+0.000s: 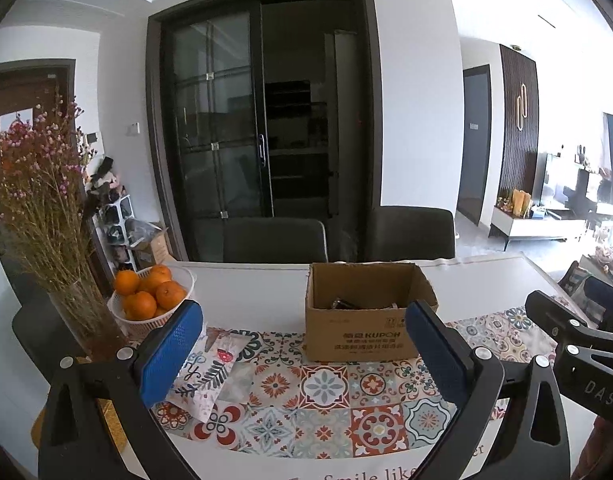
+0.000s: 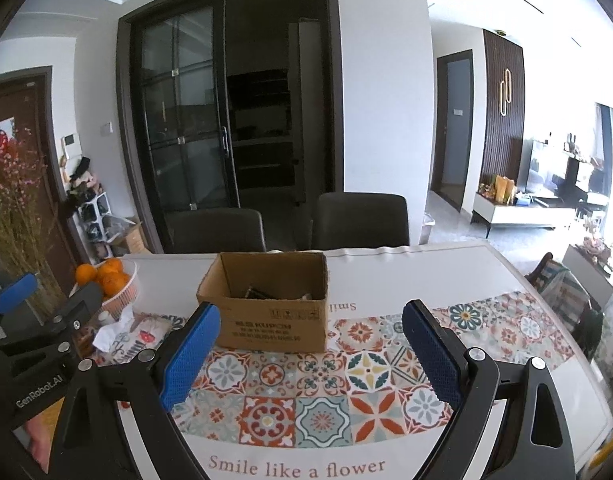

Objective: Organize rigid objects

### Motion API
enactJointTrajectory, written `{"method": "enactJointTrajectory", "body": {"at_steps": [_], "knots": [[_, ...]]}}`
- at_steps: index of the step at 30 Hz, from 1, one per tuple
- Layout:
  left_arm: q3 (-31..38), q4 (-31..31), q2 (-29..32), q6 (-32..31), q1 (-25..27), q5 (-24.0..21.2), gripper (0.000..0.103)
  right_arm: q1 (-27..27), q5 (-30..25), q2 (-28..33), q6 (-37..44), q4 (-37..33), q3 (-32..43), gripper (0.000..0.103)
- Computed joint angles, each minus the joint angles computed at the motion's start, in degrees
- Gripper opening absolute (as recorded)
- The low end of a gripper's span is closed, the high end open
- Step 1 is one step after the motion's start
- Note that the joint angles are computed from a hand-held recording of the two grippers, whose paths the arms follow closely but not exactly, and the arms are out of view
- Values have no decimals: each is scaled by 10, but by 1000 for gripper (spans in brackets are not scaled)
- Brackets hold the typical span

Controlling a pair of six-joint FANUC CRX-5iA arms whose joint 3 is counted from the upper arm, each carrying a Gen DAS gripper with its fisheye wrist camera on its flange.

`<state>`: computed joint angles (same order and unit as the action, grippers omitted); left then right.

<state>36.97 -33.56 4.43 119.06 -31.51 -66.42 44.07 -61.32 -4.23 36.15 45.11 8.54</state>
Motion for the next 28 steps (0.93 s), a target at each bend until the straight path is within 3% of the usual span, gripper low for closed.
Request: {"method": "enactJointTrajectory", "body": {"at_steps": [28], "knots": [[-17, -4, -15, 5, -3, 6, 103, 8, 1, -2, 7, 1, 1, 93]]}}
